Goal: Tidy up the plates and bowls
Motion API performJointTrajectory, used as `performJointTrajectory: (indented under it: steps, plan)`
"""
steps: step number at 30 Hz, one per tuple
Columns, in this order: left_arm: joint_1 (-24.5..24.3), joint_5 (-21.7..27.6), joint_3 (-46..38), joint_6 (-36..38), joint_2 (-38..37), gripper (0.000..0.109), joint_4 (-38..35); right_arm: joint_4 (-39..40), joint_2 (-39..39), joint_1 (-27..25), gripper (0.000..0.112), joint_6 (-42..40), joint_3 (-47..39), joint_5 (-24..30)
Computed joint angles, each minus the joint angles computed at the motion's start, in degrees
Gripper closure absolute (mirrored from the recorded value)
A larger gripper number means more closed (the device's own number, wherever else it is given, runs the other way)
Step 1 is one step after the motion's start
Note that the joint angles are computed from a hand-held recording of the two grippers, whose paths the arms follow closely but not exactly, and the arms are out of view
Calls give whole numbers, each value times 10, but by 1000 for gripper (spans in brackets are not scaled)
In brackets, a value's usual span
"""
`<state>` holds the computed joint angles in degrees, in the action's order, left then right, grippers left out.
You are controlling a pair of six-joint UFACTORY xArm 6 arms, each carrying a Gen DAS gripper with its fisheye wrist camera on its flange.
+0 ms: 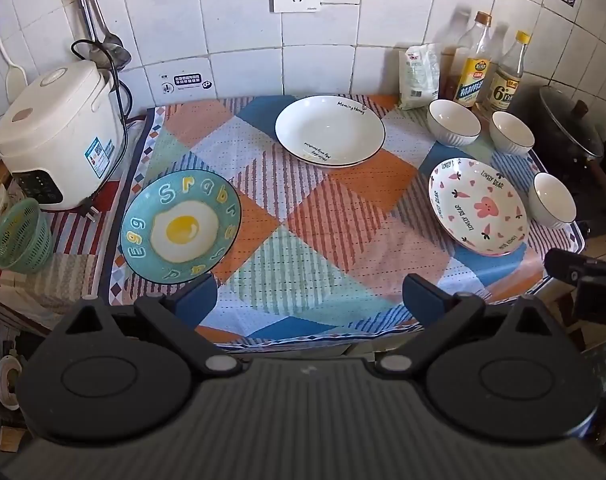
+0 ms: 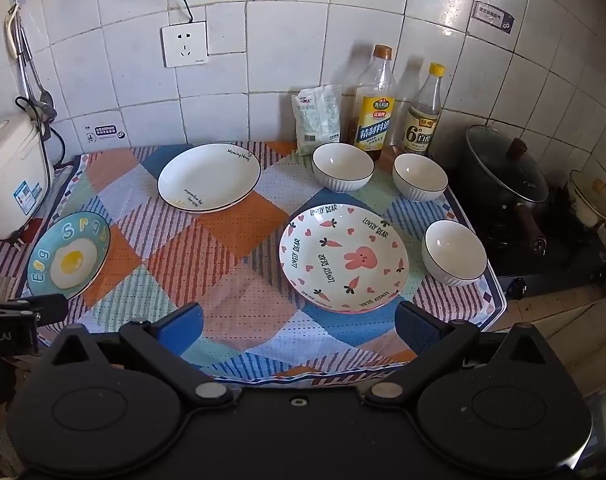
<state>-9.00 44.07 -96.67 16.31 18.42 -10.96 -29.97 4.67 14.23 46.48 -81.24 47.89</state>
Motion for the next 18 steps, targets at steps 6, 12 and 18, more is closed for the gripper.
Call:
performJointTrajectory:
  steps: [6, 12, 18]
  plan:
    - [-3, -2, 8, 7, -8, 8, -7, -26, -18, -2, 9, 30, 21, -17]
    - [-6, -12, 19, -2, -16, 8, 1, -40, -25, 0, 9, 48, 29, -20]
    - [2, -16, 21, 8, -21, 8, -12, -46, -26, 2, 9, 55, 32, -15]
